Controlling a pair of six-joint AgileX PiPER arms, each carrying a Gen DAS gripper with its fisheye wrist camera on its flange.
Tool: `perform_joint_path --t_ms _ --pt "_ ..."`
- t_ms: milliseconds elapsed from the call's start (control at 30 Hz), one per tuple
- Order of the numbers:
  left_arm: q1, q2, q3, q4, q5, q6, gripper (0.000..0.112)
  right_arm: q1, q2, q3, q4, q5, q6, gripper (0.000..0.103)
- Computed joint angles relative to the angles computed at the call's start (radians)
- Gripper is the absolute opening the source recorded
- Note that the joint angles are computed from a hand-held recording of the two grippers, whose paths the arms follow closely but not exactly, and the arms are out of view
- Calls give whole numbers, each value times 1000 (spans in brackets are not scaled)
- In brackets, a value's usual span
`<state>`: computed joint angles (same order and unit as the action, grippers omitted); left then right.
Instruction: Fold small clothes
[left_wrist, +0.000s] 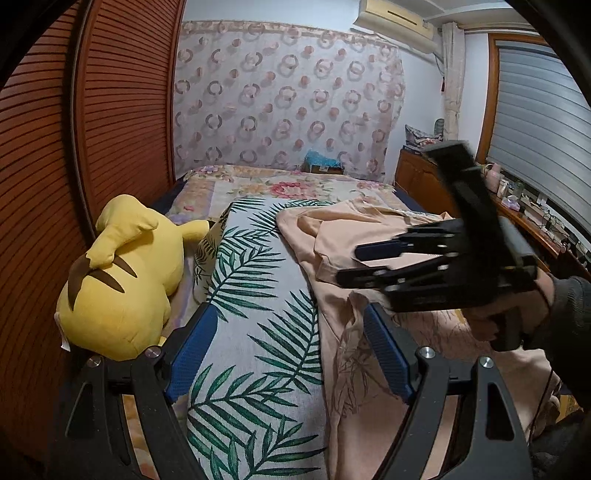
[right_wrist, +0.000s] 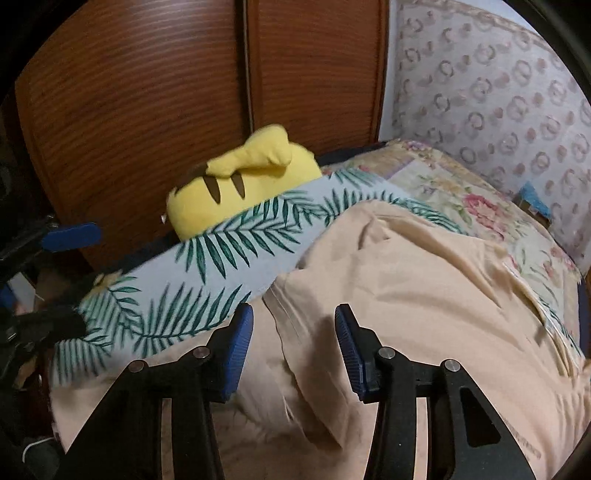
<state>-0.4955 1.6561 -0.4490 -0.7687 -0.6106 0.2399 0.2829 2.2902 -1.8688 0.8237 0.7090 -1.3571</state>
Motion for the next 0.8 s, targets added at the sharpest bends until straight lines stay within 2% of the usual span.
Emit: perform_joint_path --t_ms 100,133,167,200,233,267,400,467,633,767,800 --pt "-3 -2 6 7 0 -7 82 40 55 -83 -131 -28 130 46" --pt "-6 -3 8 3 -2 -7 82 49 61 -81 -147 -57 143 37" --pt "-6 -3 7 2 -1 -5 82 55 61 -69 -130 -83 133 33" --pt "-8 -2 8 0 -2 -5 82 62 64 -68 -131 -101 148 16" --pt "-7 -2 6 -4 1 -1 82 65 67 -69 -153 -125 183 12" --pt "-6 -5 5 -8 7 4 82 65 55 -42 -141 -152 190 11" --pt "-15 -2 10 1 1 -16 82 23 53 -47 -61 -145 205 8" --pt "-16 5 2 5 6 -15 82 -3 56 -55 -10 -132 194 8" --pt "-33 12 -7 -4 11 -12 82 -41 66 -60 -10 -189 254 8" --pt "-45 16 -18 -34 18 12 82 -67 49 -7 57 -213 218 8" --pt "-48 18 -24 -43 21 19 82 -68 47 0 69 -209 209 12"
